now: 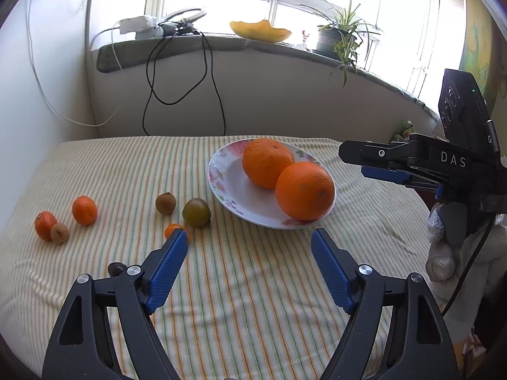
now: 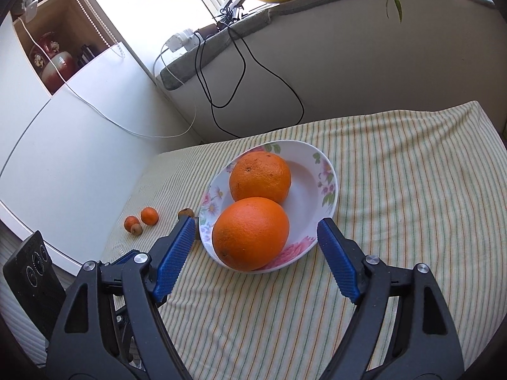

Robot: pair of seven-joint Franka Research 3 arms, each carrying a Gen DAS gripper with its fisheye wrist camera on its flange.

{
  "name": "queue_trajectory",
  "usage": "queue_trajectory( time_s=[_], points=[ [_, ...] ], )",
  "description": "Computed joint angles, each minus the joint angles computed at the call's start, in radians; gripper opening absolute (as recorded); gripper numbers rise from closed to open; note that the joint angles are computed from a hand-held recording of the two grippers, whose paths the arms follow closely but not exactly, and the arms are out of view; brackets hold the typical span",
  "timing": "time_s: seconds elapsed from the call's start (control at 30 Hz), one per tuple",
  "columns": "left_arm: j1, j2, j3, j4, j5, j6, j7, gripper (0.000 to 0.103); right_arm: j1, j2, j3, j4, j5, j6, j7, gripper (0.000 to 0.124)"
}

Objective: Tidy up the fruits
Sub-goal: 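Withdraw the right gripper up and away from the plate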

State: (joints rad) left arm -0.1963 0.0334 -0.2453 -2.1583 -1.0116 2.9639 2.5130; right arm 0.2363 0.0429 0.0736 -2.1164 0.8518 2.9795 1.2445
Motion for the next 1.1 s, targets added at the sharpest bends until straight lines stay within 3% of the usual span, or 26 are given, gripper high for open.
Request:
queue_trajectory(
  time_s=[0.3, 0.53, 0.63, 0.8, 1.1],
  points=[
    [0.008, -0.043, 0.037, -0.053, -0.013, 0.021, 0.003, 0.080, 0.042, -0.010, 0.021, -0.018, -0.110, 0.092, 0.009, 0.082],
    [0.004, -0.084, 0.082, -0.098, -0.059, 0.028, 0.039, 0.080, 0.074, 0.003, 0.065, 0.013, 0.016, 0.141, -0.174, 0.082],
    [0.001, -0.104, 0.103, -0.119, -0.072, 0.031, 0.051, 0.080, 0.087, 0.015, 0.071, 0.029, 0.004, 0.137, -0.188, 0.082],
    [-0.002, -0.141, 0.142, -0.161, -0.081, 0.032, 0.057, 0.080, 0.106, 0.026, 0.048, 0.037, -0.185, 0.085, -0.048, 0.082],
    [0.012, -0.183, 0.206, -0.238, -0.063, 0.006, 0.005, 0.076, 0.099, 0.069, 0.084, 0.083, -0.147, 0.023, -0.120, 0.082]
  ],
)
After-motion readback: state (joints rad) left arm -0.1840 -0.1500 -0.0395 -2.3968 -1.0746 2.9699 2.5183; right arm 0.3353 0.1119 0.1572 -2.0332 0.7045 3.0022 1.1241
